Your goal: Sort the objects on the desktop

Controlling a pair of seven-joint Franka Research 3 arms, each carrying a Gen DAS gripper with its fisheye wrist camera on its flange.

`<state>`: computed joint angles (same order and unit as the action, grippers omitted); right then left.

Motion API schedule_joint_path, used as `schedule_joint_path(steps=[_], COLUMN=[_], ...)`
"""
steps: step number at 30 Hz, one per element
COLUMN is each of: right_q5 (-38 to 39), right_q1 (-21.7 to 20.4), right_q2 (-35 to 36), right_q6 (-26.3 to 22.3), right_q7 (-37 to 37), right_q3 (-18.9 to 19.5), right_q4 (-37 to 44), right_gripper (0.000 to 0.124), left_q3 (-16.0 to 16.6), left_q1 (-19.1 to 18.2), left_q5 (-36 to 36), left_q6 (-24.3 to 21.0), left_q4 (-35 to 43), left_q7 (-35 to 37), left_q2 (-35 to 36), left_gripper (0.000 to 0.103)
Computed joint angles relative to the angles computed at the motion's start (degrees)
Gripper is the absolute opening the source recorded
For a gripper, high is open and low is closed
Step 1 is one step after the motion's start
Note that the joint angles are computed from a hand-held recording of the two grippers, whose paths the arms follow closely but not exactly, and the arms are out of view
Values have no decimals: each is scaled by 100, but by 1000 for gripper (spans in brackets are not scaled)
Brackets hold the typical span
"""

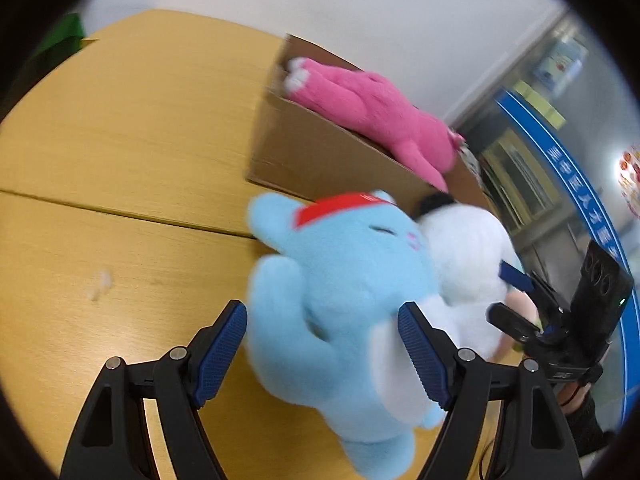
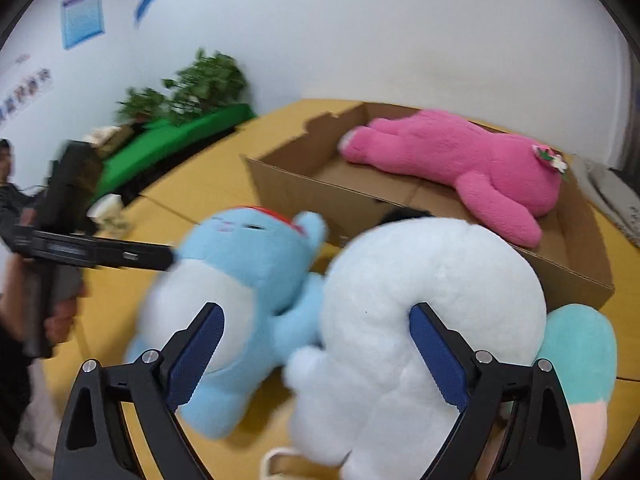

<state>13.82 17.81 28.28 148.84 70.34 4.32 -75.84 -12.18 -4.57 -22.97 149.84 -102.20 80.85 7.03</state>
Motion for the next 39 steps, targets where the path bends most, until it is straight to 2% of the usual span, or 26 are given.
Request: schedule_joint_path(steps=[3,6,7,10,11,13,14,15,17,19,20,22,24,26,28,31,35,39], right_q5=[-1260,-2241,-2239,-1466,-1215,-935,-928,-1142,-1725,-1916,-1930,-1868,-1515,-958,-608,-40,251,131], right_q1=[589,891,804,199,71,10,75,264,678,788,789,746,577,358,297,136,107,287], right_q2=[-92,-167,-163,-278,-284,-116,-13,102,366,355,275,40,-98,-16,149,304,701,1317], right_q6=[301,287,231,262,248,22,-84,-104,-133,9,153,484,527,114,-328,-543,-959,-1433], right_q7=[837,1886,2026,1615,1392,975,912,1060,1492,1613,1608,1514,1227,891,907,902,1083,1354], right_q3=[-799,-1358,-1322,-613,-400,-131,-124,-283,-665,-713,-678,-559,-271,43,96,210,189,87], right_q4=[-295,-429,-368,-298,-251,26,161,280,557,512,385,40,-139,-6,203,378,1000,1987], right_gripper=[96,99,101,101,101,100,99,99,99,97,92,87,87,87,84,83,76,71], left_q3=[39,58,52,-20,-8,-7,-29,-49,-108,-145,-138,-121,-117,-122,-108,-20,128,146], left_q1=[39,67,81,168,157,150,168,185,246,288,282,261,258,274,280,276,231,232], left_q5=[65,129,118,-197,-106,53,36,19,-166,-360,-364,-344,-393,-488,-541,-487,-163,-138], left_q6=[-40,-118,-134,-120,-187,-343,-404,-466,-500,-511,-523,-517,-514,-528,-514,-489,-556,-582], left_q4=[-37,-29,-14,16,71,190,230,271,258,221,212,183,185,174,110,-96,-180,-136], left_q7=[-7,-20,3,292,260,220,271,320,500,685,705,731,778,858,925,929,690,653], left_q2=[2,70,101,193,250,361,401,442,442,418,407,375,373,358,287,59,-65,-9], left_gripper=[78,78,78,77,77,73,60,44,32,32,31,30,30,28,27,26,25,25])
